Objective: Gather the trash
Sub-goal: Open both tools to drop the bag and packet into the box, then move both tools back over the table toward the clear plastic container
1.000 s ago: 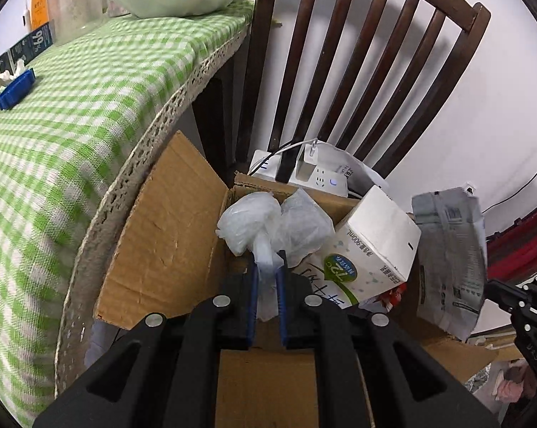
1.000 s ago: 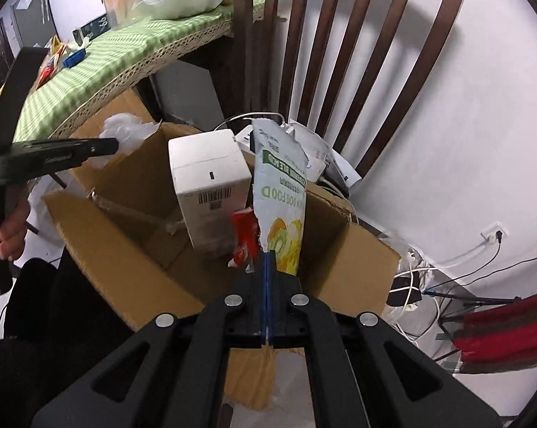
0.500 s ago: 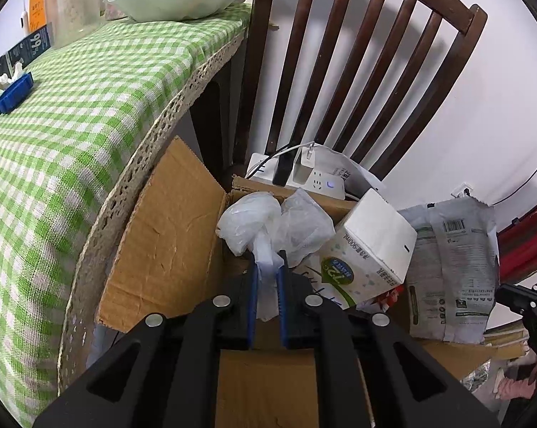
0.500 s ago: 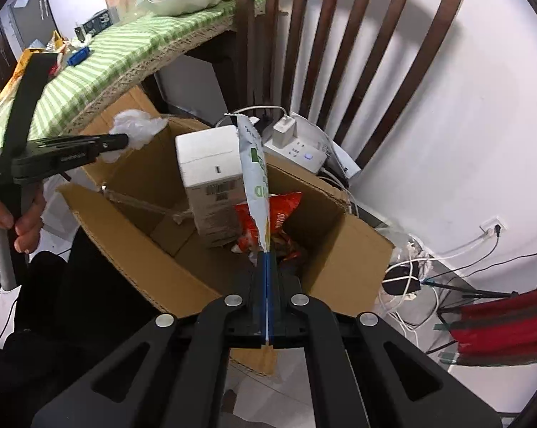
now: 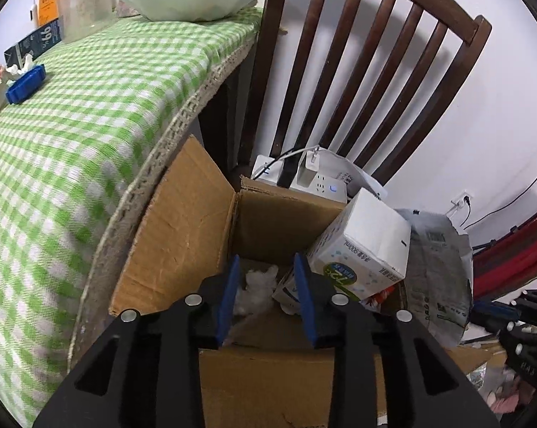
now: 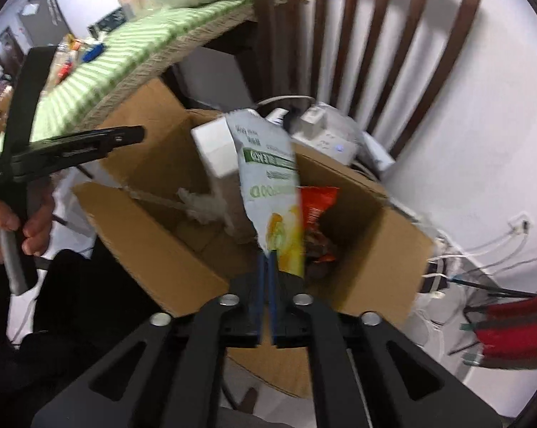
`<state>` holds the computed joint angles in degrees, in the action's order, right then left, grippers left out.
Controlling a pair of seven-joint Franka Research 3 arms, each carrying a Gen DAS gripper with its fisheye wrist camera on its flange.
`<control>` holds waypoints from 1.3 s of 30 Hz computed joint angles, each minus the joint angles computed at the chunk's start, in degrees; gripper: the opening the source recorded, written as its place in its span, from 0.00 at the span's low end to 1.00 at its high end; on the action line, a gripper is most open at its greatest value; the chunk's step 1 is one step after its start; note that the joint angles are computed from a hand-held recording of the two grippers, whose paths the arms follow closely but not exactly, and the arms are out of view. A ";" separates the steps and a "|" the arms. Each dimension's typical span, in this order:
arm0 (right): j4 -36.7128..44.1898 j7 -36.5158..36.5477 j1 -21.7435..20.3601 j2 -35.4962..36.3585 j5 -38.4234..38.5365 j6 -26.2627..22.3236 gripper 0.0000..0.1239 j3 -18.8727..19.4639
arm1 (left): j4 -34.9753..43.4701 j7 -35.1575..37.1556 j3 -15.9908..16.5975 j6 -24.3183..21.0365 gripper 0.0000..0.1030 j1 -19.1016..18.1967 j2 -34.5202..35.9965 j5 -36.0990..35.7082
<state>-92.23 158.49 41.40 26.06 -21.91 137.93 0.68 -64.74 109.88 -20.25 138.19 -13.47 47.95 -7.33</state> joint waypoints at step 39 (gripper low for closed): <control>28.64 -2.37 6.40 15.49 -12.95 -13.05 0.60 -7.81 | -18.06 14.62 -11.44 23.42 0.66 15.91 -11.97 -16.25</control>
<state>-63.59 156.11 47.80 41.55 -34.86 124.88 -7.12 -82.80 124.50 -31.68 161.61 2.44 35.98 -23.59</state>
